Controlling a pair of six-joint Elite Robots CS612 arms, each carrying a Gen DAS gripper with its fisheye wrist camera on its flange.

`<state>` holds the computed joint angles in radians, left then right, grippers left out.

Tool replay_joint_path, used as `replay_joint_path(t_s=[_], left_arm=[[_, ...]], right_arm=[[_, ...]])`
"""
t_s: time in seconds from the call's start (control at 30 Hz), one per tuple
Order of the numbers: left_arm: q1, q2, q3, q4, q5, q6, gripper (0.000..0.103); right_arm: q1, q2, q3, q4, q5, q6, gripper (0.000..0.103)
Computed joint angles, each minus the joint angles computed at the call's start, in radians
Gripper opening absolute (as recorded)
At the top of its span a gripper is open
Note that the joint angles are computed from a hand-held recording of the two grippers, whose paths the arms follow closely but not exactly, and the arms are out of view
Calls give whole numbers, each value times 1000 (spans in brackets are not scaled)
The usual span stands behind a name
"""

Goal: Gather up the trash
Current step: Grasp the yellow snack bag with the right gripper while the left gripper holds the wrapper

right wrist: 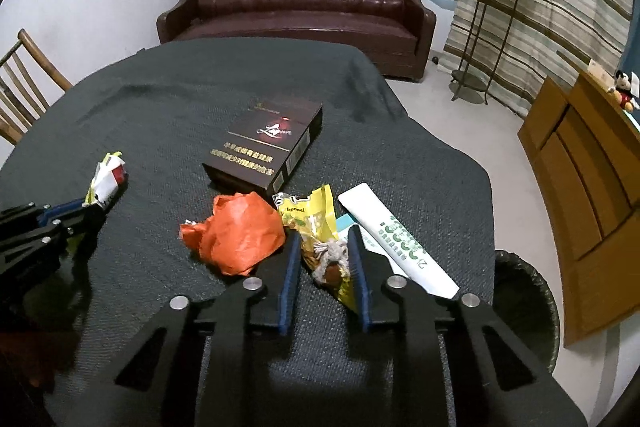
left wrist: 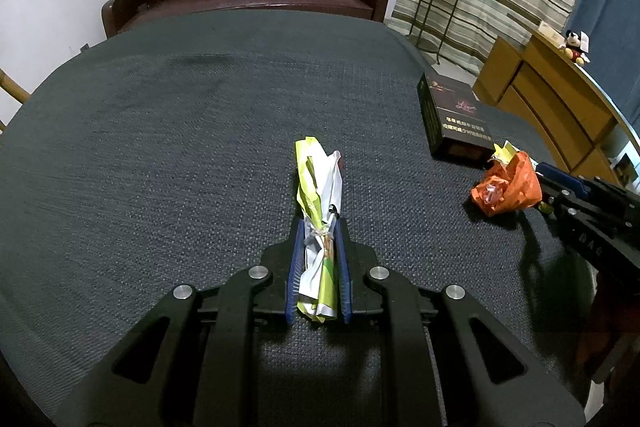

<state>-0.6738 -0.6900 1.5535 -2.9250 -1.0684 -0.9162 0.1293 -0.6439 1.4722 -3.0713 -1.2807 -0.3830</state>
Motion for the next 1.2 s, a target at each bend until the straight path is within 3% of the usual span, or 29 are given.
replay_joint_path(t_s=[0.1,0.33,0.43,0.7,0.97,1.2], left_arm=[[0,0,-1,1,-1,0,15],[-1,0,-1,3,-1,-2,15],[0,-1,-1,4,0,-2,15],[-2,2,-4,15,10,-18,15],[-7,7,-16,32,15,-27,15],[-8,7,-18,35,15,-29,15]], right_arm=[[-5,-6,5,11,23,13,12],[-14,-29,21,73,89,-1,11],[-14,-27,25,49,81,3,12],[-24,-14,8,60,75,17,31],[-26,-4,-4,59,82,-10,42],[-14,9,-13,26,29,-32,43]])
